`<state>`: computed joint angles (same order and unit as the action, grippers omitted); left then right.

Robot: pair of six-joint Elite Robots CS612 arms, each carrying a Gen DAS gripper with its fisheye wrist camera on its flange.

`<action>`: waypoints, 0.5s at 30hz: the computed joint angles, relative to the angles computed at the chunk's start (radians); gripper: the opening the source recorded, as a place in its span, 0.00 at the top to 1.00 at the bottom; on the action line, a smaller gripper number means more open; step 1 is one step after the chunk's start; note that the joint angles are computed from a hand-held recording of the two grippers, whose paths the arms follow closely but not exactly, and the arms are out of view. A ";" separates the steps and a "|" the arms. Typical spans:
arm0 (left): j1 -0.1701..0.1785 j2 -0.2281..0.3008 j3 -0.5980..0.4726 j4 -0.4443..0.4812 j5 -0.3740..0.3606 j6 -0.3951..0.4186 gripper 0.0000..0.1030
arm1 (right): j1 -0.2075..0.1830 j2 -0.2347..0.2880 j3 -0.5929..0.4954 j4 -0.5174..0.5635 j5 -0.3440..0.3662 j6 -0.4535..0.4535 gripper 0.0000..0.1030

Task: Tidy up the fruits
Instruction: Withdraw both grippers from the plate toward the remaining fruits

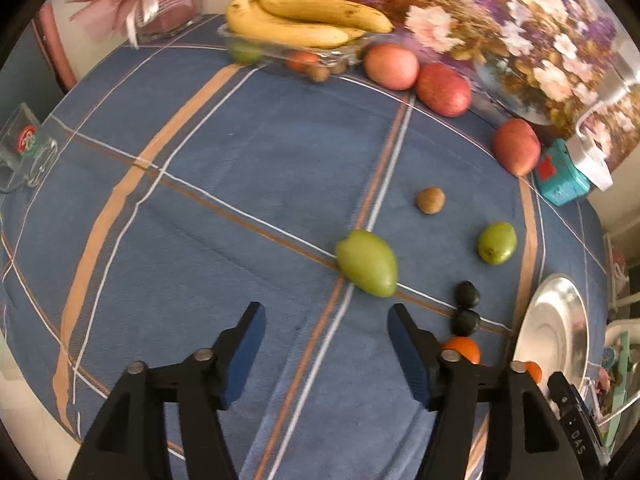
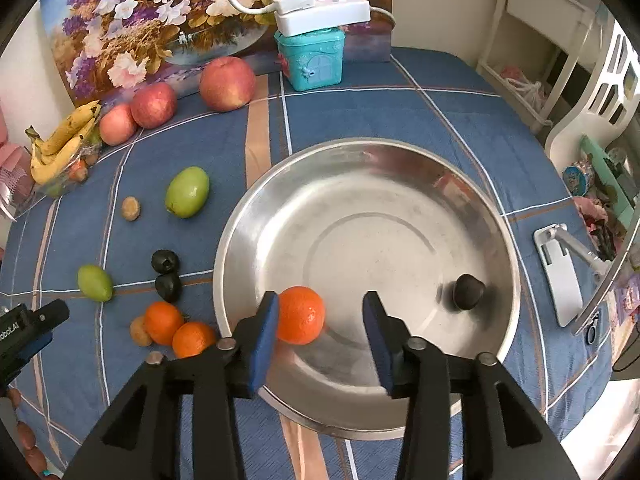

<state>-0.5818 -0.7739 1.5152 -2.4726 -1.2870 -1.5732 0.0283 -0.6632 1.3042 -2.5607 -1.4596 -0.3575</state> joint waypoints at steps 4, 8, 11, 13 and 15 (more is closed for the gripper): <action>0.003 -0.003 0.011 0.002 0.007 -0.026 0.08 | 0.001 0.000 0.005 -0.011 -0.008 0.006 0.31; 0.006 -0.005 0.024 -0.017 0.010 -0.045 0.00 | 0.001 0.000 0.008 -0.017 0.002 0.012 0.20; 0.007 -0.007 0.029 -0.020 0.018 -0.045 0.00 | -0.001 -0.004 0.020 -0.043 0.031 0.013 0.11; 0.007 -0.007 0.026 -0.009 0.030 -0.034 0.00 | 0.000 -0.008 0.035 -0.081 0.051 0.010 0.09; 0.006 -0.008 0.024 -0.003 0.042 -0.012 0.00 | 0.000 -0.012 0.044 -0.102 0.069 0.012 0.07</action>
<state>-0.5760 -0.7823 1.5397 -2.4753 -1.2445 -1.5852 0.0282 -0.6748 1.3486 -2.6629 -1.3903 -0.3458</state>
